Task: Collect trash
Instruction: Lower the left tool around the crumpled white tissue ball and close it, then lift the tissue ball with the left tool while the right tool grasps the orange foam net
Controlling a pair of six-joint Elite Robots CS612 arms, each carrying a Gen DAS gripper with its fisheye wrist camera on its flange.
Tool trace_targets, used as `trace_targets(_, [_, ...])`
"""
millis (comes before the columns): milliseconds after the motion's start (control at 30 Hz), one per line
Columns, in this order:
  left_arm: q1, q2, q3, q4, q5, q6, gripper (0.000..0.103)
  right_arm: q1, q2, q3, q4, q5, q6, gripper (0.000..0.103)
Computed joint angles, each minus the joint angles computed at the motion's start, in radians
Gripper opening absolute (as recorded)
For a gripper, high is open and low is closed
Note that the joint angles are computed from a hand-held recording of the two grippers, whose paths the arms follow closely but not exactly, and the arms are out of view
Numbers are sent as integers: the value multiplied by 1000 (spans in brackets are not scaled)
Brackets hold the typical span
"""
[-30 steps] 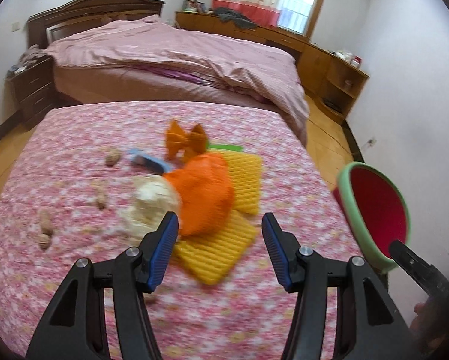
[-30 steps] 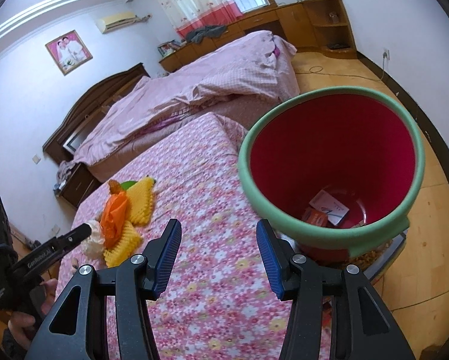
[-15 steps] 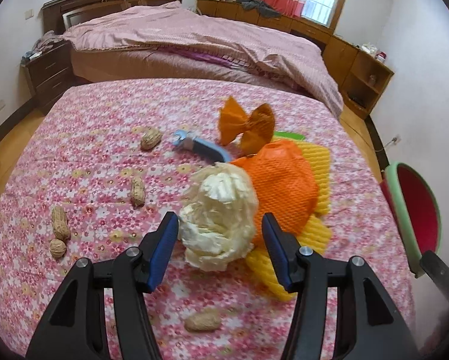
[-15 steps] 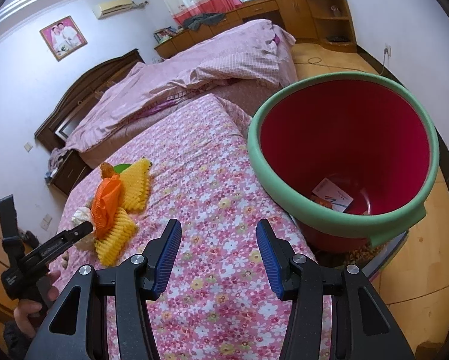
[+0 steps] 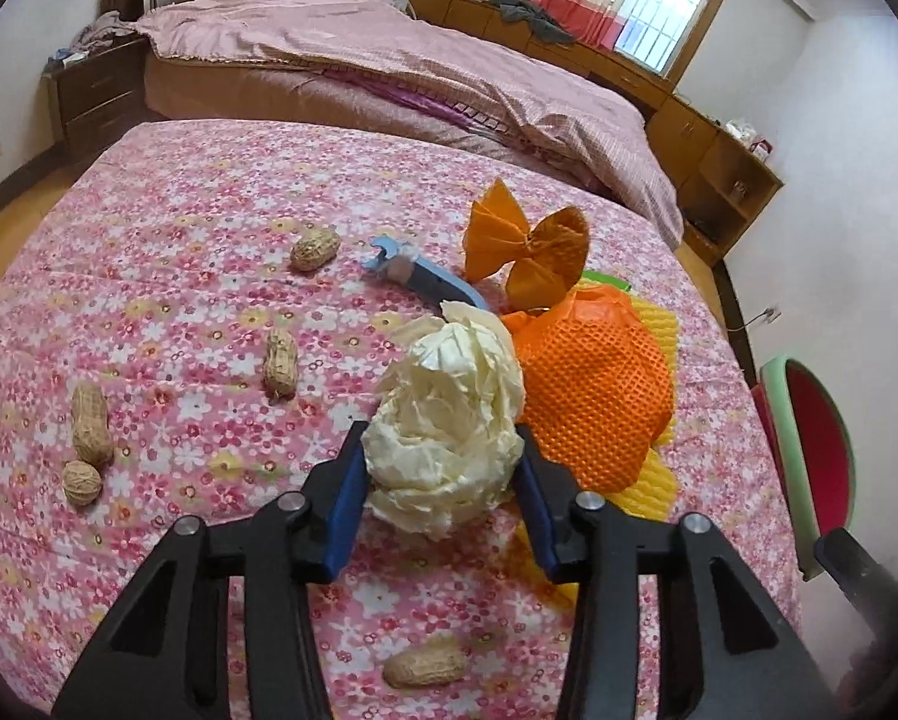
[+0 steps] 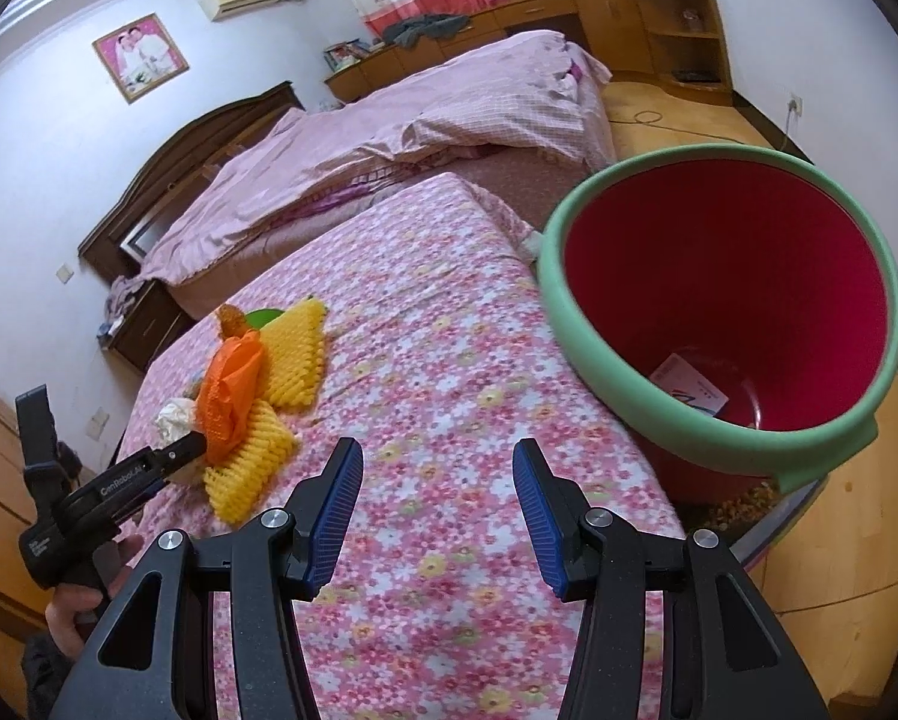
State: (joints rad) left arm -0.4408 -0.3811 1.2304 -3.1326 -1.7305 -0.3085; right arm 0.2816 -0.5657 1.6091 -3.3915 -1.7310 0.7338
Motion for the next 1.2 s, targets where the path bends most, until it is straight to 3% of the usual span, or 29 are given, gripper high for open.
trace_targets(233, [7,-26,54,-99,-10,1,42,10,14,-62,44,23,-61,53])
trace_targets(567, [18,-61,129,-143,128,-33,42,30,55,-179,122,79,-146,53])
trace_targets(933, [32,-53,141,-123,137,-58,42,50,119,-335,232,94,-240,53])
trace_targets(1200, [39,-60,159,-145,127,-69,42,59,169,-424,254,107,-305,53])
